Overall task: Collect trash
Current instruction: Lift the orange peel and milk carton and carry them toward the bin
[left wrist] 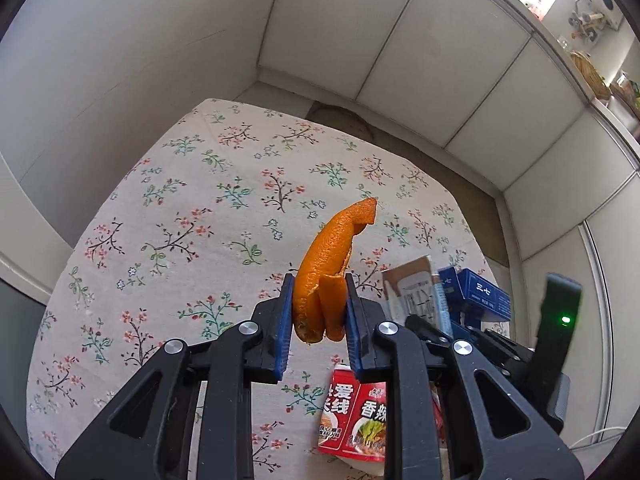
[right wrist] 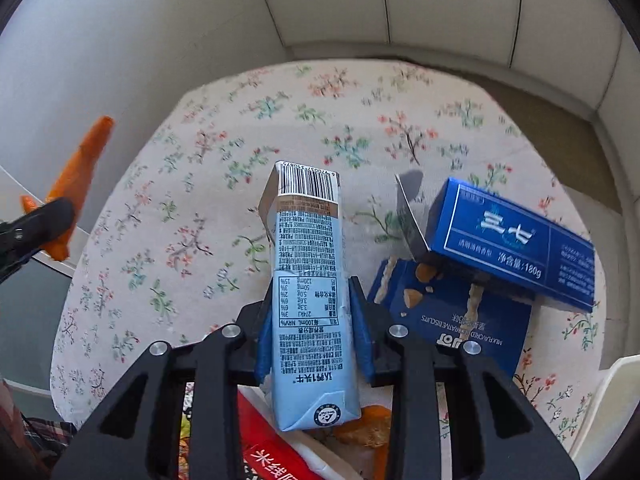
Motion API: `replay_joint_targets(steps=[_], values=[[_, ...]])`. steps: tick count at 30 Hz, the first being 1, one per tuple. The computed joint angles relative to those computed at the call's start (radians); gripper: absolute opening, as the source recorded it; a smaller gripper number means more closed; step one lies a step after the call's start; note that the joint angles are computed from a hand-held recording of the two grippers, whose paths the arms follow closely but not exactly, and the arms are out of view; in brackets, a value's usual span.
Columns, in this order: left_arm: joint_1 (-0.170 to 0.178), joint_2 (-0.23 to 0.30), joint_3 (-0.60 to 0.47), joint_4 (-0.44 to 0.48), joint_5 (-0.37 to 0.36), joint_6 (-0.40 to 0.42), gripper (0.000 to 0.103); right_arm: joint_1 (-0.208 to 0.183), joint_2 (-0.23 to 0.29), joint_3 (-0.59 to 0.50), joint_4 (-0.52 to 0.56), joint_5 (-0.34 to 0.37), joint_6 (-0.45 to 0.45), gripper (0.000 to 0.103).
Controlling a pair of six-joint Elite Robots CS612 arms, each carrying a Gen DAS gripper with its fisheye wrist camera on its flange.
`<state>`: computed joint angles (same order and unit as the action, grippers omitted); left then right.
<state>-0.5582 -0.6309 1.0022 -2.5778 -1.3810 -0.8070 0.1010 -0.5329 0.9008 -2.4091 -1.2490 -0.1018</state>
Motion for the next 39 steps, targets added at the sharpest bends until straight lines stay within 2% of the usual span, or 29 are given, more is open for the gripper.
replay_joint_targets(steps=[8, 13, 18, 22, 28, 35, 39], values=[[-0.012, -0.027, 0.028, -0.039, 0.060, -0.012, 0.022, 0.000, -0.062, 0.072, -0.182, 0.050, 0.038, 0.033], [-0.025, -0.051, 0.054, -0.094, 0.110, -0.001, 0.022, 0.002, -0.108, 0.137, -0.333, 0.034, 0.068, 0.033], [-0.041, -0.070, 0.070, -0.137, 0.154, 0.016, 0.022, -0.001, -0.151, 0.217, -0.479, -0.033, 0.098, 0.033], [-0.055, -0.078, 0.077, -0.180, 0.184, 0.037, 0.022, -0.011, -0.181, 0.283, -0.579, -0.075, 0.163, 0.033], [-0.082, -0.076, 0.066, -0.248, 0.229, 0.099, 0.022, -0.028, -0.221, 0.367, -0.676, -0.142, 0.203, 0.033], [-0.116, -0.053, 0.026, -0.289, 0.235, 0.187, 0.022, -0.054, -0.266, 0.454, -0.795, -0.248, 0.226, 0.033], [-0.131, -0.036, -0.001, -0.296, 0.218, 0.233, 0.022, -0.073, -0.291, 0.492, -0.839, -0.285, 0.230, 0.033]])
